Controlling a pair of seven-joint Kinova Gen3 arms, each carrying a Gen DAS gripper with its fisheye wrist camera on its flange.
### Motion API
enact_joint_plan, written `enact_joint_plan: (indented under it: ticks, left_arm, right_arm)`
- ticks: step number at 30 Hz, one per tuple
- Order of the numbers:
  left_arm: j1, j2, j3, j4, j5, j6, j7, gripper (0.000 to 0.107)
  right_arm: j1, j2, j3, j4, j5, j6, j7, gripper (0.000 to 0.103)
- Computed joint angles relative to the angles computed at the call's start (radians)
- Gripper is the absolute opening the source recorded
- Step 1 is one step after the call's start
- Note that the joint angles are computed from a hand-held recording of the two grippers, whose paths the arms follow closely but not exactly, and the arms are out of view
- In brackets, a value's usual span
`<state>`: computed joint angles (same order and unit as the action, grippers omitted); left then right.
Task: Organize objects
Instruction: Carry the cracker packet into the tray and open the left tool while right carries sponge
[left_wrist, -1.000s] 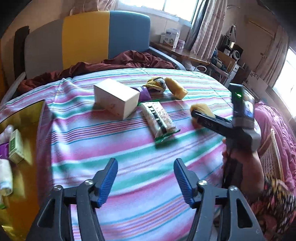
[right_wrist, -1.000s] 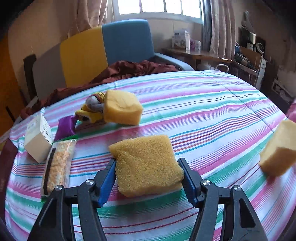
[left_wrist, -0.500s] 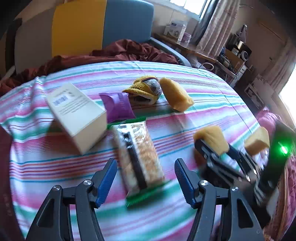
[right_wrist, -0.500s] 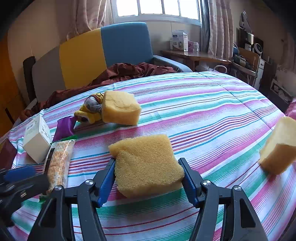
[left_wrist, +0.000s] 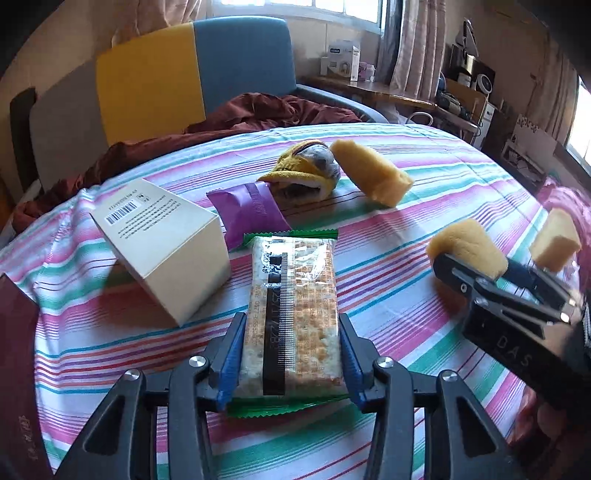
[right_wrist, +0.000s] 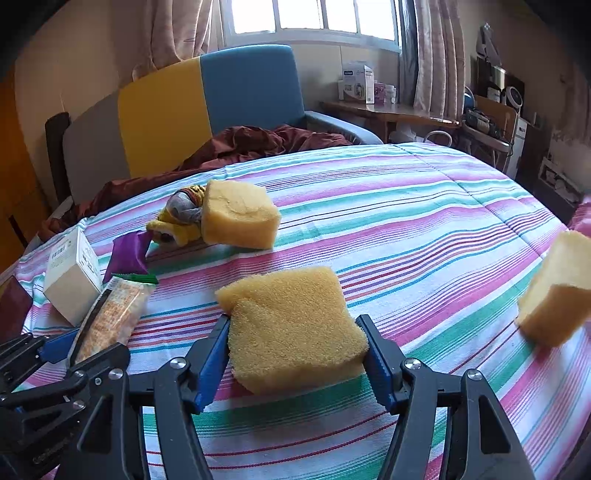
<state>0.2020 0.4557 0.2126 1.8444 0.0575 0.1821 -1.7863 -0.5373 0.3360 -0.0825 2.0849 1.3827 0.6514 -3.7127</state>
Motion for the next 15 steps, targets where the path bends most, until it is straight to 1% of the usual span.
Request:
enact_joint_plan:
  ticks: [4, 5, 10, 13, 15]
  left_arm:
    - [0.031, -0.033, -0.044, 0.071, -0.014, -0.081, 0.018, 0.047]
    - [0.019, -0.039, -0.036, 0.079, -0.013, -0.093, 0.022, 0.047]
    - [-0.118, -0.07, 0.085, 0.16, -0.023, -0.167, 0.014, 0.047]
    - [-0.17, -0.083, 0.13, 0.196, -0.042, -0.191, 0.019, 0.047]
    - [-0.214, -0.083, 0.17, 0.205, -0.056, -0.192, 0.026, 0.047]
  right_arm:
    - [-0.018, 0.007, -0.002, -0.01, -0.017, 0.035, 0.023, 0.066]
    - [-0.022, 0.007, -0.002, -0.011, -0.018, 0.041, 0.022, 0.066]
    - [-0.033, 0.012, -0.003, -0.021, -0.039, 0.066, 0.053, 0.066]
    - [-0.046, 0.017, -0.002, -0.031, -0.052, 0.087, 0.075, 0.066]
    - [-0.061, 0.025, -0.004, -0.041, -0.058, 0.11, 0.094, 0.066]
